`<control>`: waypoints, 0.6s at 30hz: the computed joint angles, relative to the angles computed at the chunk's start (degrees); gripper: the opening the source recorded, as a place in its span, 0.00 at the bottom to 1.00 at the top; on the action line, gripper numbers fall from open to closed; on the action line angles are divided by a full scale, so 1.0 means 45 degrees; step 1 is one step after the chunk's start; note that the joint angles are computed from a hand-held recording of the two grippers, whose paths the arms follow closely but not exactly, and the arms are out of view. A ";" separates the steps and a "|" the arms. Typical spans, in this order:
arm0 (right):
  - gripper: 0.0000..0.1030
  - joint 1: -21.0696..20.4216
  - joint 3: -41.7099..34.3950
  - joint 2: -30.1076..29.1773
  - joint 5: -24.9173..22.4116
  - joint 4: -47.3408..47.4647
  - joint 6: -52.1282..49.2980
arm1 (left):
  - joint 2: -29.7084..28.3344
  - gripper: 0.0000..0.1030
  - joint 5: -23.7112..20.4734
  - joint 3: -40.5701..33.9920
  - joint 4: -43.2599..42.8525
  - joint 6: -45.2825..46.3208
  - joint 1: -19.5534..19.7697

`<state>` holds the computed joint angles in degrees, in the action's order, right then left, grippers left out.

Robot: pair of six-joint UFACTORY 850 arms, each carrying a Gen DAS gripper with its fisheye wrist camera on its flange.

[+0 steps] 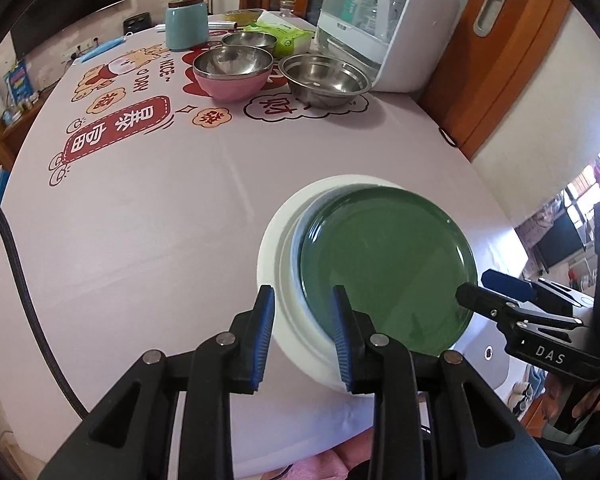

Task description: Organize plates and bowls

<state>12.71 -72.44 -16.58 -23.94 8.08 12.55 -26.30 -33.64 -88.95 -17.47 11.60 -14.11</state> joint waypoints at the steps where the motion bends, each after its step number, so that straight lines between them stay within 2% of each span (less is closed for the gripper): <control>1: 0.54 0.0132 0.0119 0.0114 0.0109 -0.0430 0.0490 | 0.0057 0.27 -0.0028 0.0065 -0.0155 0.0215 0.0060; 5: 0.56 0.0533 0.0507 0.0455 0.0494 -0.1823 0.2104 | 0.0248 0.28 -0.0093 0.0272 -0.0788 0.0938 0.0239; 12: 0.56 0.1097 0.1133 0.1088 0.1097 -0.5437 0.5959 | 0.0485 0.32 -0.0266 0.0438 -0.1516 0.1707 0.0478; 13: 0.56 0.1125 0.1144 0.1113 0.1090 -0.5696 0.6213 | 0.0475 0.34 -0.0325 0.0400 -0.1426 0.1617 0.0485; 15: 0.56 0.1147 0.1171 0.1180 0.1088 -0.6338 0.6834 | 0.0418 0.46 -0.0442 0.0278 -0.1201 0.1337 0.0464; 18: 0.56 0.1111 0.1146 0.1243 0.1156 -0.7235 0.7741 | 0.0319 0.47 -0.0487 0.0044 -0.0802 0.0908 0.0407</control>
<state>17.71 -67.28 -10.98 -18.74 -24.47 47.39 -24.87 -35.84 -88.75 -21.08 15.69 -12.28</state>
